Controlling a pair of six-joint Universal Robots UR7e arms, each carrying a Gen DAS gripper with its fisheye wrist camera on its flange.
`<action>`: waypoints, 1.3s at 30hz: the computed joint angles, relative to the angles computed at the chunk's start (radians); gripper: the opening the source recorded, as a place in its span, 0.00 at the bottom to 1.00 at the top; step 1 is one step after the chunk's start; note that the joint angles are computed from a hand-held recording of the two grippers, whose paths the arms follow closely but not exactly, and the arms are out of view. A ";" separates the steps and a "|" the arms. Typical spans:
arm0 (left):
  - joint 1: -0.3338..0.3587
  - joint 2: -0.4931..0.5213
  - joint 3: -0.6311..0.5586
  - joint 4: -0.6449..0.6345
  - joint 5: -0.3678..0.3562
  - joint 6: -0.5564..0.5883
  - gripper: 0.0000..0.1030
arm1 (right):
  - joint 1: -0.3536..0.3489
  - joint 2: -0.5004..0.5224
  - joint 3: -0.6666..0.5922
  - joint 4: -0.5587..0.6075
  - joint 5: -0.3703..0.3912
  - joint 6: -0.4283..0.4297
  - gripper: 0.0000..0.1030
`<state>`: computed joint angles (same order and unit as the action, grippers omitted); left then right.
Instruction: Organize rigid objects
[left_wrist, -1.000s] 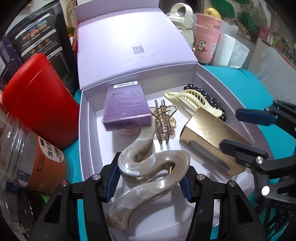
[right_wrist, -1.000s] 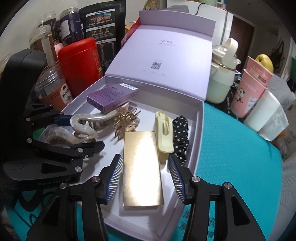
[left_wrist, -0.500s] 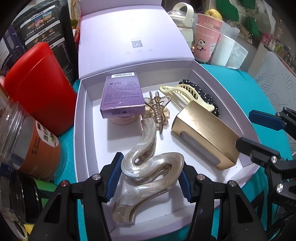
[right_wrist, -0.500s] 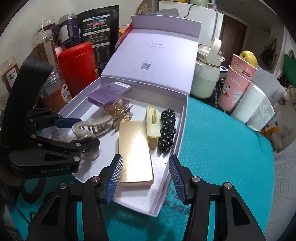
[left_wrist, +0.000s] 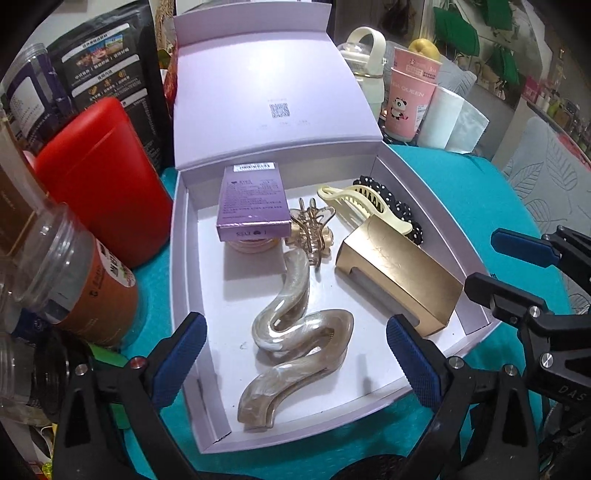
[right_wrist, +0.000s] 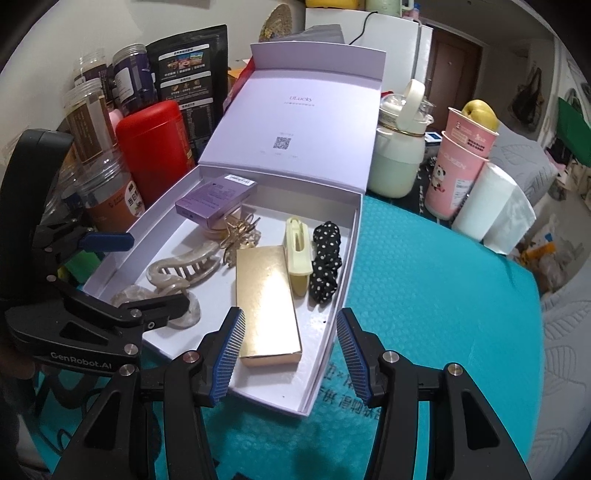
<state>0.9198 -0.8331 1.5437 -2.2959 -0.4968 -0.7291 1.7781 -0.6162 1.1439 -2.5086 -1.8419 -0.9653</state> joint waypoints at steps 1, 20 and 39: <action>-0.003 -0.002 0.003 -0.002 0.004 -0.002 0.96 | 0.000 -0.003 0.004 -0.003 0.002 0.002 0.50; -0.120 -0.081 0.035 0.194 0.223 -0.222 0.96 | 0.029 -0.135 0.149 -0.165 0.141 -0.028 0.76; -0.243 -0.147 0.086 0.687 0.239 -0.761 0.96 | 0.037 -0.281 0.355 -0.308 0.071 0.051 0.85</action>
